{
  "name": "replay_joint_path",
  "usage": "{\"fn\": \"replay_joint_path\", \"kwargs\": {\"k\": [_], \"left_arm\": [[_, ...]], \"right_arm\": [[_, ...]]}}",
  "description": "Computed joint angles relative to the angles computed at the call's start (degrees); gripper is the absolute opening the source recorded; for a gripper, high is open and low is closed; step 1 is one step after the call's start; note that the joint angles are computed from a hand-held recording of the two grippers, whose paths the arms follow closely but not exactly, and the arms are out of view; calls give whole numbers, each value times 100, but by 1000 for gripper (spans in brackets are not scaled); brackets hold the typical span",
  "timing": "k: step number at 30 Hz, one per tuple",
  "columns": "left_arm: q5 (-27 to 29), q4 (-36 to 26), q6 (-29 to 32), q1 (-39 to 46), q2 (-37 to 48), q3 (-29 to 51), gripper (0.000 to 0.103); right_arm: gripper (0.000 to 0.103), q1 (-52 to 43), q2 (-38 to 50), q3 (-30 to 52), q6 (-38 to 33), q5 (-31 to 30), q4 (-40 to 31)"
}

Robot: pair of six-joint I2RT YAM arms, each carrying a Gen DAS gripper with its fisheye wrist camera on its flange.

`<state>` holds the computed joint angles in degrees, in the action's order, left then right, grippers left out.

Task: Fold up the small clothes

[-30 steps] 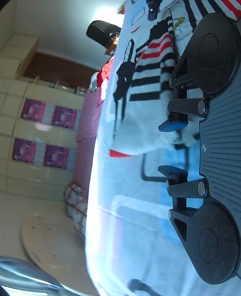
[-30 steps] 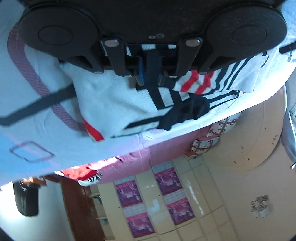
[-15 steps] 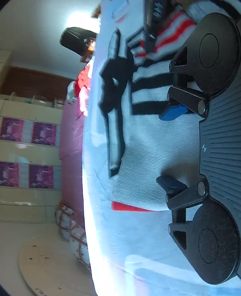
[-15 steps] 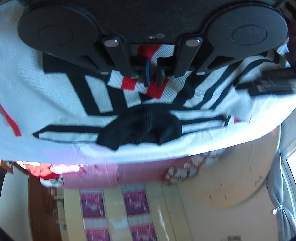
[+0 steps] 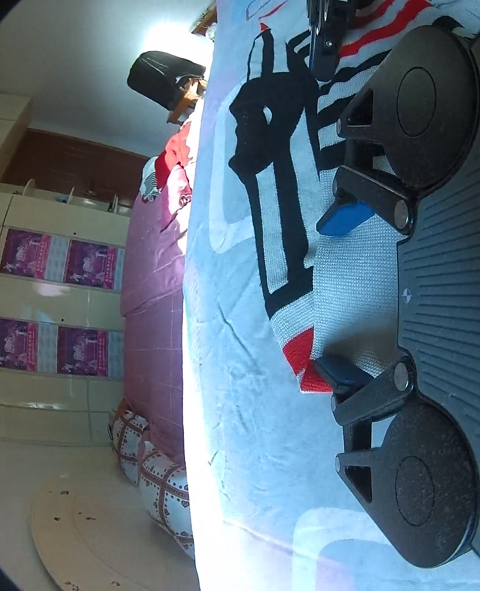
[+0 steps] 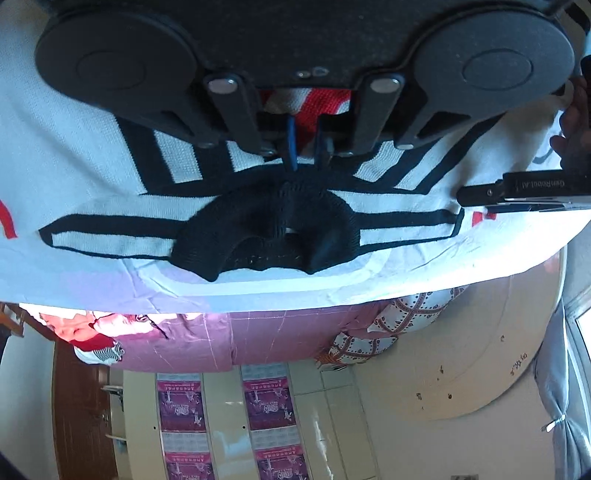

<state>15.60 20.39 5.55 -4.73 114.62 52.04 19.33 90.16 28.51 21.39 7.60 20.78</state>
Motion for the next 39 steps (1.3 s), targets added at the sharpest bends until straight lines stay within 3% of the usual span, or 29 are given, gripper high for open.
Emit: {"fn": "replay_joint_path", "kwargs": {"k": [1,3,6,10,12,14,15,16,17,19,23,24,26,29,33,34,35,36,39], "left_arm": [[-74,43,-53,-5,-180,-156,72],[33,345,-132,71,-682,-719,72],[274,581,-117,84,-1329,-1453,72],[186,824,-85,-136,-1966,-2284,72],[-155,678,202,-313,-1823,-2349,72],[-257,1328,435,-307,-1599,-2650,72],[-314,1127,389,-296,-1730,-2626,72],[-504,911,348,-363,-2011,-2647,72],[-517,1057,282,-369,-2236,-2805,72],[-268,1050,99,-422,-2557,-2922,72],[-459,1041,76,-985,-2219,-2787,72],[-666,953,109,-1091,-2010,-2689,72],[-319,1386,-129,-812,-1709,-2783,75],[-200,1259,31,-651,-1809,-2805,75],[-327,1373,67,-739,-1755,-2834,75],[-376,1397,17,-768,-1738,-2823,75],[-385,1411,-17,-776,-1729,-2818,75],[-379,1429,-28,-775,-1723,-2821,75],[-333,1424,-36,-747,-1713,-2812,75]], "right_arm": [[8,-5,-135,-57,12,7,-78],[19,100,-607,-260,51,312,-238],[19,160,-1252,-582,156,151,-388],[18,787,-1876,-916,131,347,-562],[15,1145,-1882,-971,37,595,-694],[13,1271,-1474,-904,19,845,-869],[13,1230,-1563,-1079,1,856,-653],[13,1238,-1754,-1023,64,954,-993],[19,1296,-1983,-1007,114,1143,-1236],[20,1341,-2537,-1191,223,1260,-1315],[16,1400,-2356,-1240,97,1186,-1239],[14,1344,-2179,-1229,73,1190,-1249],[12,978,-2467,-1538,133,1018,-1092],[9,344,-3195,-1759,164,1162,-1637],[9,-720,-4156,-2053,-56,352,-2151],[11,-665,-4317,-1981,43,463,-2409],[26,-543,-4545,-1967,185,705,-2611],[32,-502,-4849,-2020,299,833,-2761],[32,-1205,-4614,-2065,542,-89,-2605]]}}
